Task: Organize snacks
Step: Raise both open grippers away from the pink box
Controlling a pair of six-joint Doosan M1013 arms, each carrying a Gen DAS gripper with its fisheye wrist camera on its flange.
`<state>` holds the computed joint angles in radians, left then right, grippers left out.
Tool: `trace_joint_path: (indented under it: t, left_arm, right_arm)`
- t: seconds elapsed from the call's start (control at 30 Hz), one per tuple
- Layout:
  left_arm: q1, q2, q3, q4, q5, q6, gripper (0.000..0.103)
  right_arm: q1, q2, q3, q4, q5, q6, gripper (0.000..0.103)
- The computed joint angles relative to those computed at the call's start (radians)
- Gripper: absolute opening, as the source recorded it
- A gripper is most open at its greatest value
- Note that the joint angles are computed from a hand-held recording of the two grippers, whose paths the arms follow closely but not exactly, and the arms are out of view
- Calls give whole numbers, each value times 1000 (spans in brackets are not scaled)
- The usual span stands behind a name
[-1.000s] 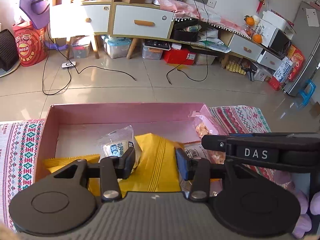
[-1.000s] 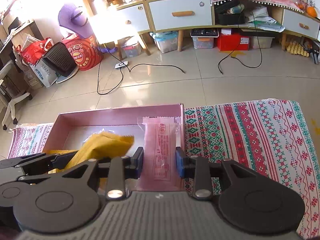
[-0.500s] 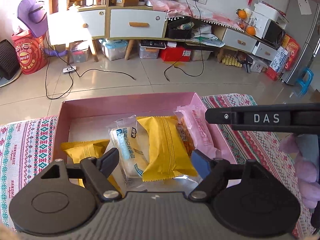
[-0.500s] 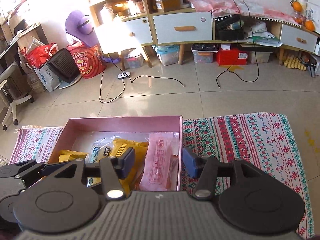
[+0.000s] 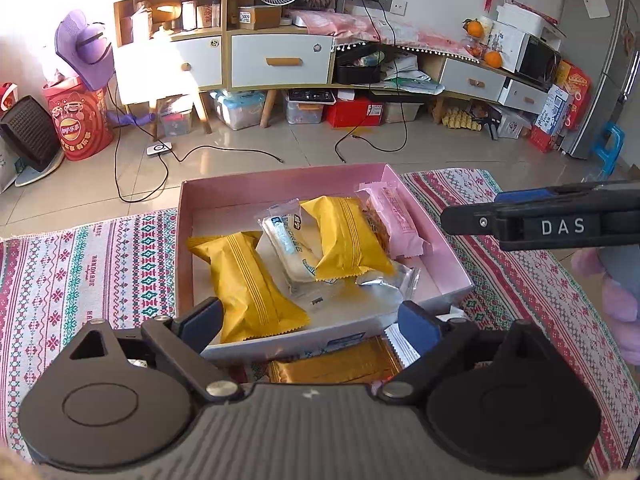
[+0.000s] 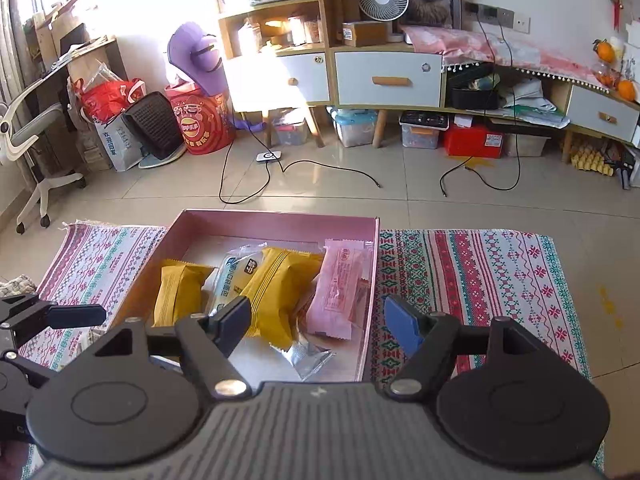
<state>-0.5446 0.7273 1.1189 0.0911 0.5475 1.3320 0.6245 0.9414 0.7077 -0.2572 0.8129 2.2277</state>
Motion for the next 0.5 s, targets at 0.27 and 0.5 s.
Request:
trace_joint_path:
  t: [0.27, 0.5]
  left_arm:
    - [-3, -58, 93, 29, -42, -3, 102]
    - [-1, -95, 153, -4, -60, 34, 103]
  right_arm:
    - [28, -45, 82, -30, -34, -30, 78]
    - [44, -79, 145, -20, -67, -60, 83]
